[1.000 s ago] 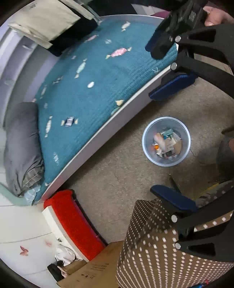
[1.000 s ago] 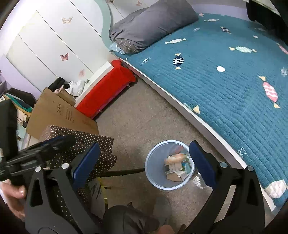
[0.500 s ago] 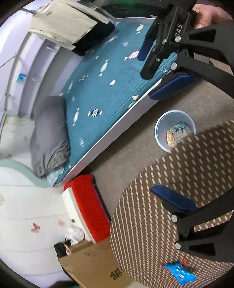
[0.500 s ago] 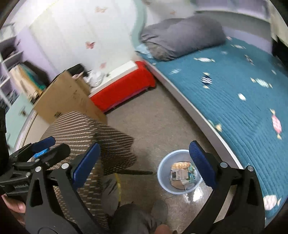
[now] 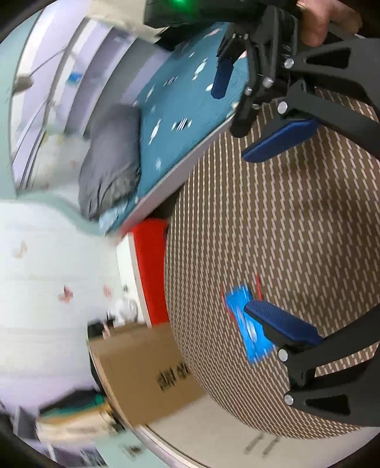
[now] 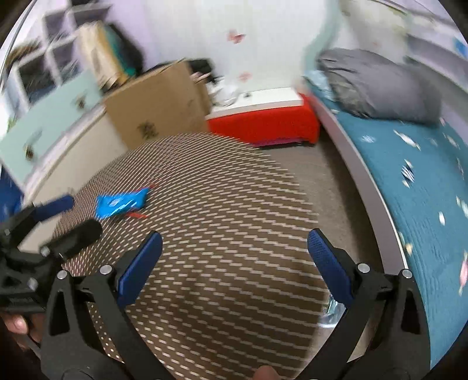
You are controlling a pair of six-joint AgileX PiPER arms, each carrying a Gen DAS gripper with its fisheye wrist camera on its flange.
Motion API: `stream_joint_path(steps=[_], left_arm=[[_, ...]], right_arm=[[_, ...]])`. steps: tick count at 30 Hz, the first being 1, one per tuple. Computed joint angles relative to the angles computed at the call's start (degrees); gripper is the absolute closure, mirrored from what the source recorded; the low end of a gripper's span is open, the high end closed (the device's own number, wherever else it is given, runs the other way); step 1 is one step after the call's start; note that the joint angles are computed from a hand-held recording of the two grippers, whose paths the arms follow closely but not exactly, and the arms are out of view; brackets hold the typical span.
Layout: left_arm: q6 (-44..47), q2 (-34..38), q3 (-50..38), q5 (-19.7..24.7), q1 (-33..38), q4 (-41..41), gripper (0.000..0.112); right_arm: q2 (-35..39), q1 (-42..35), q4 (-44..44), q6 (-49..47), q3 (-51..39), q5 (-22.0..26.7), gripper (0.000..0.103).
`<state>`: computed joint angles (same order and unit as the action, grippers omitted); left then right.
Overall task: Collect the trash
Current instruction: 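Move both open grippers back toward the table, then grasp the red string with the left gripper while the right grasps the blue wrapper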
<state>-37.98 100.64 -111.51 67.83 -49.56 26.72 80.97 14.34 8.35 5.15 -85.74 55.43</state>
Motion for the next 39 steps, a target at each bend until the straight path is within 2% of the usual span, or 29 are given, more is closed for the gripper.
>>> stream_joint_path(steps=[4, 9, 14, 16, 17, 20, 21, 22, 23, 25, 26, 28, 31, 36, 39], left_arm=[[-5.26, -11.69, 17.12, -3.34, 3.99, 4.14, 0.019], [-7.69, -22.73, 31.67, -6.36, 13.95, 0.98, 0.019], [-6.69, -27.73, 38.87, -8.6, 21.0, -2.49, 0.019], [-5.21, -28.62, 40.41, -9.17, 23.07, -3.19, 0.019], [-4.75, -28.62, 40.7, -9.36, 23.79, -3.51, 0.019], [-2.58, -28.42, 41.18, -10.67, 26.02, -5.27, 0.019], [-2.59, -27.63, 40.6, -10.75, 25.81, -5.14, 0.019], [-2.48, -27.29, 40.47, -10.82, 25.74, -5.09, 0.019], [-2.51, -27.33, 40.63, -10.78, 25.57, -5.05, 0.019], [-1.93, -25.84, 39.57, -11.38, 25.45, -5.71, 0.019], [-1.8, -25.09, 38.94, -11.47, 25.26, -5.77, 0.019], [-2.37, -22.93, 37.2, -11.54, 24.03, -4.95, 0.019], [-1.93, -18.77, 33.67, -12.01, 22.69, -4.75, 0.019], [0.81, -9.33, 24.78, -11.46, 20.25, -4.95, 0.019], [4.07, -3.42, 18.18, -10.17, 19.69, -6.31, 0.019]], right_arm=[[5.69, 10.23, -5.1, 2.57, -3.96, 0.36, 0.006], [14.31, 21.29, -15.73, 4.93, -9.89, -0.21, 0.006], [22.76, 24.12, -18.84, 3.0, -18.52, 0.85, 0.006], [25.64, 23.71, -17.03, 0.36, -22.45, 1.26, 0.007], [26.52, 23.54, -16.7, -0.17, -23.79, 1.25, 0.008], [29.72, 23.13, -15.5, -1.25, -29.17, 2.17, 0.027], [31.28, 22.5, -13.98, -2.61, -31.54, 3.51, 0.037], [31.96, 22.15, -13.44, -3.04, -32.51, 3.79, 0.038], [31.54, 21.46, -11.74, -3.95, -31.8, 2.87, 0.044], [30.08, 19.29, -7.15, -5.41, -30.01, 1.49, 0.051], [29.24, 18.43, -5.6, -5.66, -28.88, 0.69, 0.086], [25.81, 15.96, -3.41, -4.57, -24.43, -2.51, 0.088], [22.43, 12.14, 1.5, -5.07, -20.31, -4.33, 0.091], [17.69, 6.14, 8.76, -8.15, -14.6, -4.92, 0.091], [16.02, 1.35, 16.35, -11.86, -12.22, -4.57, 0.091]])
